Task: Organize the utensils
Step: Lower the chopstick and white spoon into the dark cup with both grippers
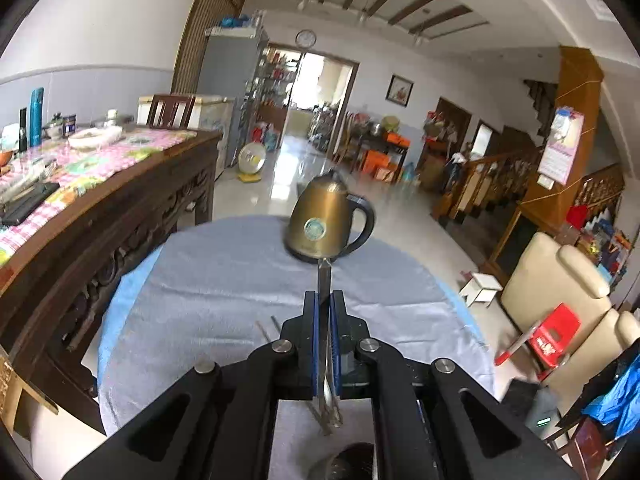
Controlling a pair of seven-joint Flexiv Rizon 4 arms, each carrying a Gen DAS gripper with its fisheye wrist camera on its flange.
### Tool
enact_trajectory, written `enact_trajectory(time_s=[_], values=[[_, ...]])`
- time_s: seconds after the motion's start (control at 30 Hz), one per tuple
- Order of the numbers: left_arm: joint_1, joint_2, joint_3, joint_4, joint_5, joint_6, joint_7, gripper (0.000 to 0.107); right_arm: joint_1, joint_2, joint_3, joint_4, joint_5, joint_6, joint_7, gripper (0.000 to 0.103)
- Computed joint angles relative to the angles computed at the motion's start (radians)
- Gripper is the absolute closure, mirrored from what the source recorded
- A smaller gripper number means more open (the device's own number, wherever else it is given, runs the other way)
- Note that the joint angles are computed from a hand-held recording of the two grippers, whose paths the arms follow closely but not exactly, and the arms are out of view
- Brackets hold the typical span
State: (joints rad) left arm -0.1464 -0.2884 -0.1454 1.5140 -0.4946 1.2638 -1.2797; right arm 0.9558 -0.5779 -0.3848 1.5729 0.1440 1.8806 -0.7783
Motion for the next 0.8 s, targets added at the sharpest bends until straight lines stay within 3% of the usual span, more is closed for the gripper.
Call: enact_trajectory(time_s=[0.03, 0.13, 0.3, 0.63, 0.8], values=[[0.010, 0.016, -0.016, 0.016, -0.028, 0.013, 0.028, 0.102, 0.033, -0.007, -0.040, 0.007, 0.017, 0.003, 0.000, 0.070], [0.026, 0.055, -0.043, 0.048, -0.115, 0.016, 0.102, 0.102, 0.054, -0.006, -0.058, 0.030, 0.041, 0.011, -0.002, 0.070], [0.007, 0.094, -0.035, 0.091, -0.195, -0.006, 0.176, 0.102, 0.101, 0.017, -0.096, 0.083, 0.076, 0.025, -0.023, 0.070], [-0.032, 0.127, -0.006, 0.143, -0.233, -0.022, 0.197, 0.102, 0.158, 0.050, -0.139, 0.153, 0.118, 0.023, -0.054, 0.070], [-0.052, 0.131, 0.020, 0.158, -0.139, 0.001, 0.153, 0.102, 0.173, 0.080, -0.138, 0.189, 0.132, 0.038, -0.082, 0.070]])
